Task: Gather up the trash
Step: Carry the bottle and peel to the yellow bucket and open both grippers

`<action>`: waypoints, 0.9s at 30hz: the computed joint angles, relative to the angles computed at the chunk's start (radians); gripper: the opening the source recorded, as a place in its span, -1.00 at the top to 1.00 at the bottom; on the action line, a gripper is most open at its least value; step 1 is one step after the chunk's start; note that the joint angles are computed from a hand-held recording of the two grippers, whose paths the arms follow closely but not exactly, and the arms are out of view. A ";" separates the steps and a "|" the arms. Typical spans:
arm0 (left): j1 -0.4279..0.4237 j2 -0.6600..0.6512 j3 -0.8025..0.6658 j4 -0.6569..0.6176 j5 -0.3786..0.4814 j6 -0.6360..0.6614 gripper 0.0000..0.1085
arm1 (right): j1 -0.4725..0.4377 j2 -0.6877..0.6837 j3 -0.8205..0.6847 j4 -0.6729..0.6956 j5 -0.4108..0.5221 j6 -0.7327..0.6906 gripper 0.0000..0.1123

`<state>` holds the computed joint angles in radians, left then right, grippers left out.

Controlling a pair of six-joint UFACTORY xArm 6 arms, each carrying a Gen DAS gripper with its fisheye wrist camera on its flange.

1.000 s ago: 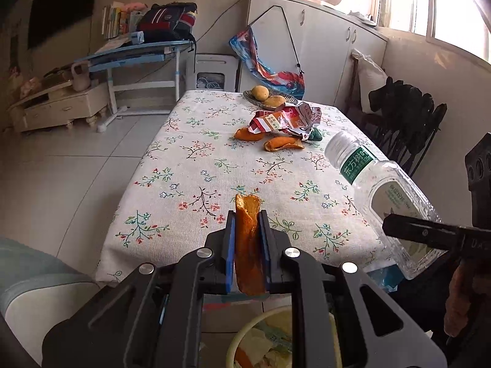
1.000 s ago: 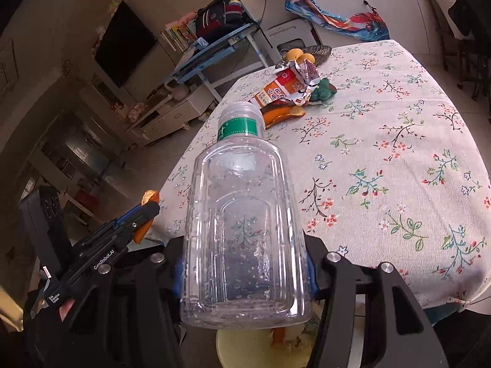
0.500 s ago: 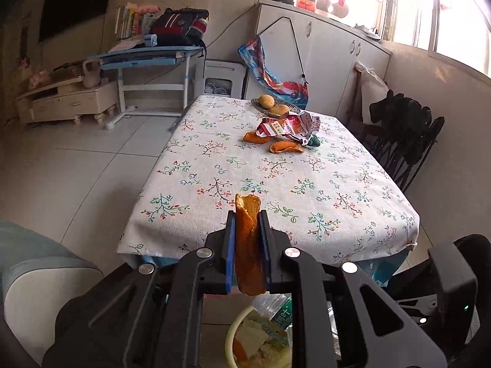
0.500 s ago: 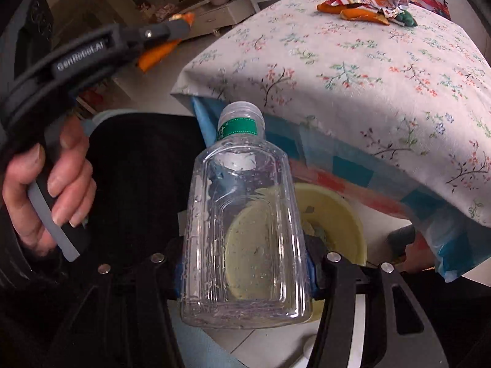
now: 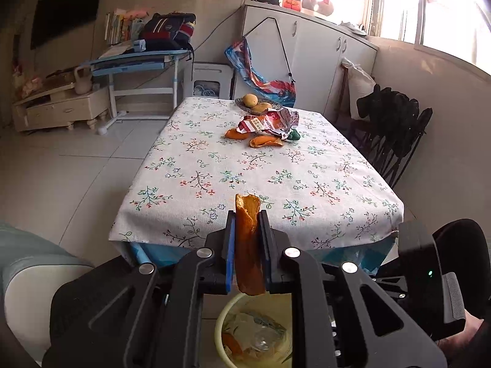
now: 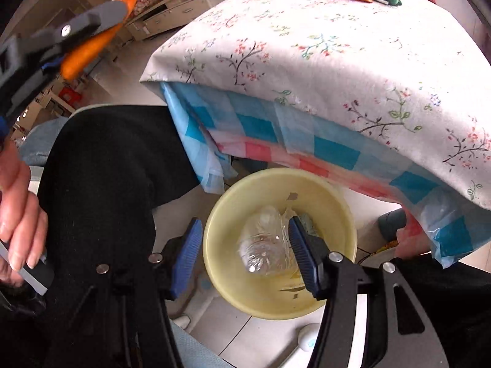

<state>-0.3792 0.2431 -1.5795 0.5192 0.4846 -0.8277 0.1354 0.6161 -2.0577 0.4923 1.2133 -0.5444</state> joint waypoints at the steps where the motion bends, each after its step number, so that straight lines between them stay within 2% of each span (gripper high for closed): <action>1: -0.003 -0.002 0.000 0.000 0.001 0.002 0.74 | -0.006 -0.012 0.015 0.023 -0.027 -0.003 -0.02; 9: -0.034 -0.009 0.000 0.006 0.007 0.015 0.74 | -0.023 -0.164 0.221 0.209 -0.401 -0.091 -0.23; 13: -0.053 0.001 -0.007 -0.027 0.022 0.059 0.74 | -0.025 -0.204 0.274 0.266 -0.543 -0.107 -0.29; 20: -0.096 0.024 -0.005 -0.130 0.049 0.173 0.74 | -0.047 -0.204 0.267 0.313 -0.611 -0.083 -0.34; 27: -0.137 0.068 -0.033 -0.276 0.145 0.350 0.74 | -0.050 -0.202 0.264 0.328 -0.617 -0.085 -0.34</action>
